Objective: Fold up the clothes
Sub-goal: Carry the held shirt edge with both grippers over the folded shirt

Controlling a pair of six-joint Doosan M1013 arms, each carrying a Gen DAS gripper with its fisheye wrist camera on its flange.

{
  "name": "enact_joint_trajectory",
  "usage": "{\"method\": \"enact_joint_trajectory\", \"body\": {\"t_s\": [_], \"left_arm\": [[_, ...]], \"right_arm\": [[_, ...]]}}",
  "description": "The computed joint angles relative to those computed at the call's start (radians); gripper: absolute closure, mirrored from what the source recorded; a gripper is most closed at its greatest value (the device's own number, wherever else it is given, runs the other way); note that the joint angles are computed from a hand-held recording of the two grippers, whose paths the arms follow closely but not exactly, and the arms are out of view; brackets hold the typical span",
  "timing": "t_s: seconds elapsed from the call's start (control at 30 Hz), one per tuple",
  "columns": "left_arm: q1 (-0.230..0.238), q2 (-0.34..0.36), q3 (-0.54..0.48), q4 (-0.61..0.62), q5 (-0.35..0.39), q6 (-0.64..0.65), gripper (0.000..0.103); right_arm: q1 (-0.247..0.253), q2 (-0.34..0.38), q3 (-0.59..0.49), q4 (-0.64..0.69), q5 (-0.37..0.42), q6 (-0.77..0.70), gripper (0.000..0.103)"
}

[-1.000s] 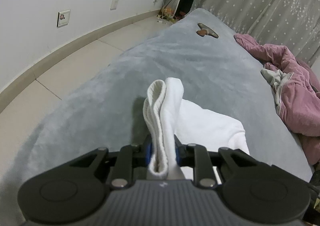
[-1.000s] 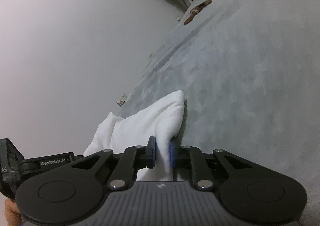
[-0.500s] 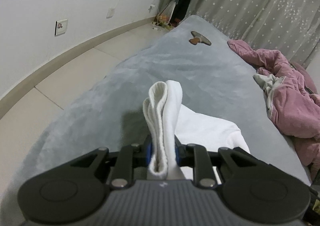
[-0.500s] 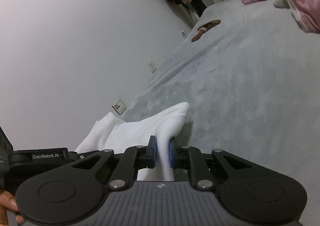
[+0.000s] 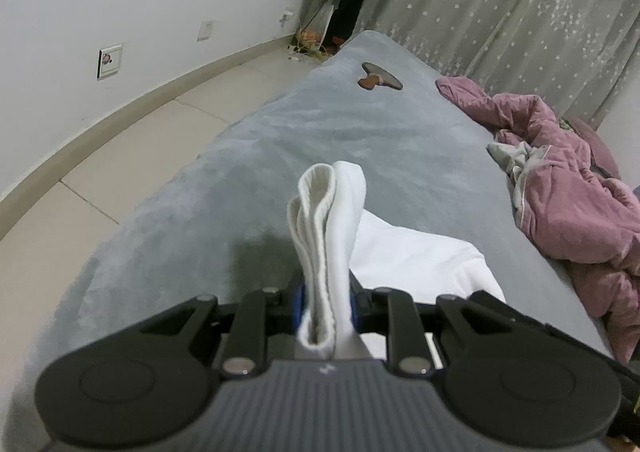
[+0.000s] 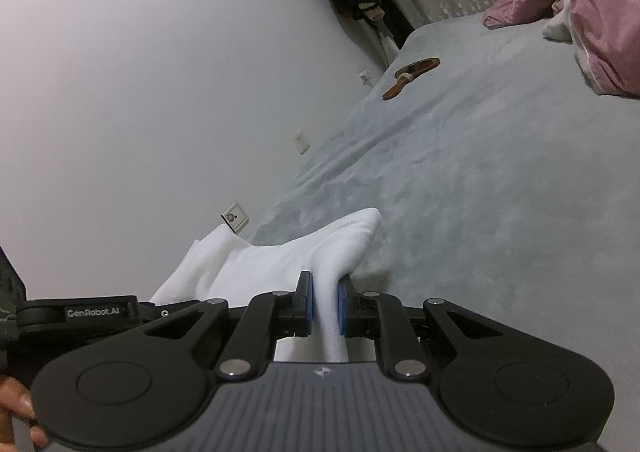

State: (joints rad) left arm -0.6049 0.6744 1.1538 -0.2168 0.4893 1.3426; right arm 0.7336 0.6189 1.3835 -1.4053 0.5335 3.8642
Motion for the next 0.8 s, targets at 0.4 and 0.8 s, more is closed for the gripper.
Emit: {"method": "enact_joint_trajectory", "body": {"t_s": [0.4,0.8], "left_arm": [[0.029,-0.104,0.146,-0.113,-0.066,0.109,0.084],[0.076,-0.23,0.337,-0.302,-0.115,0.293,0.084]], "right_arm": [[0.048,-0.007,-0.009,-0.018,0.007,0.045,0.09],[0.122,-0.003,-0.04,0.013,0.017,0.024,0.09]]}}
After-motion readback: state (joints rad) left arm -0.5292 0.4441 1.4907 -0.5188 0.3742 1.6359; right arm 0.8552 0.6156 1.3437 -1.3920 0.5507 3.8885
